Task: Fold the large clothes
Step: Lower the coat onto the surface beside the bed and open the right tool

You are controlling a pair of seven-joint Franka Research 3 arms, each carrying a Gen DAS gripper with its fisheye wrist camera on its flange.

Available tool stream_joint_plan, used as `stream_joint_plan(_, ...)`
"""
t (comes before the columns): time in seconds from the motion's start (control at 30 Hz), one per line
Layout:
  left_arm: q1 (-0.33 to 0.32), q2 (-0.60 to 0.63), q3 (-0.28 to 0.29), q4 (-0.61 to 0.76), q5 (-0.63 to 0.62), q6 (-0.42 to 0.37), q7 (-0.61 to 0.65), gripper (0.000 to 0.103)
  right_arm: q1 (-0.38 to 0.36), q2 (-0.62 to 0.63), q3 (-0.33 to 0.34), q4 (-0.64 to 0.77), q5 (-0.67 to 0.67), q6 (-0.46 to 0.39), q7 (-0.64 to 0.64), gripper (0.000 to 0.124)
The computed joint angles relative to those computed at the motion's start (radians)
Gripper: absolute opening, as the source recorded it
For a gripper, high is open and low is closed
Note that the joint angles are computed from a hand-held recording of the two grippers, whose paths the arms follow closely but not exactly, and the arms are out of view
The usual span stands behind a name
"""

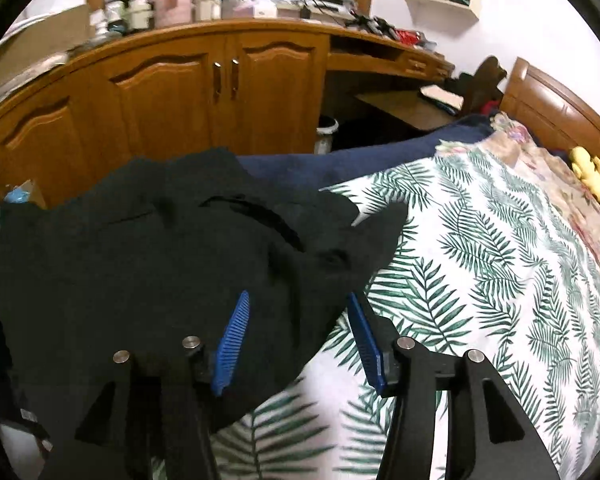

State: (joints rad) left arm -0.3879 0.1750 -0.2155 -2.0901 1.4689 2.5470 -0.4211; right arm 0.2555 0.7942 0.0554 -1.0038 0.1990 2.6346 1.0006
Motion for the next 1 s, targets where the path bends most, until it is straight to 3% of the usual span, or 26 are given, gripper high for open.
stream_joint_plan(0.07,0.001,-0.025,0.0,-0.023,0.019,0.005,-0.034,0.082,-0.024,-0.071,0.039,-0.136,0.036,0.076,-0.054,0.054)
stream_joint_plan(0.17,0.006,-0.049,-0.009,-0.037,0.007,-0.001,-0.028,0.087,-0.082,-0.117,0.124,-0.224,0.126,0.076,-0.179,0.055)
stream_joint_plan(0.37,-0.004,-0.087,-0.037,-0.045,-0.037,-0.042,0.024,0.088,-0.066,-0.076,0.138,-0.22,0.194,-0.007,-0.292,0.055)
stream_joint_plan(0.47,-0.012,-0.105,-0.05,-0.042,-0.055,-0.072,0.047,0.088,-0.035,-0.052,0.11,-0.206,0.184,0.025,-0.285,0.055)
stream_joint_plan(0.53,-0.016,-0.116,-0.057,-0.041,-0.058,-0.086,0.056,0.088,-0.029,-0.046,0.095,-0.176,0.182,-0.018,-0.25,0.055)
stream_joint_plan(0.7,-0.035,-0.138,-0.081,-0.017,-0.055,-0.133,0.076,0.088,-0.099,-0.231,0.158,-0.43,0.278,0.101,-0.391,0.055)
stream_joint_plan(0.83,-0.059,-0.141,-0.102,0.021,-0.038,-0.167,0.086,0.088,-0.182,-0.357,0.229,-0.569,0.457,0.151,-0.566,0.055)
stream_joint_plan(1.0,-0.096,-0.129,-0.123,0.078,-0.032,-0.21,0.113,0.088,-0.248,-0.509,0.257,-0.72,0.703,0.174,-0.77,0.055)
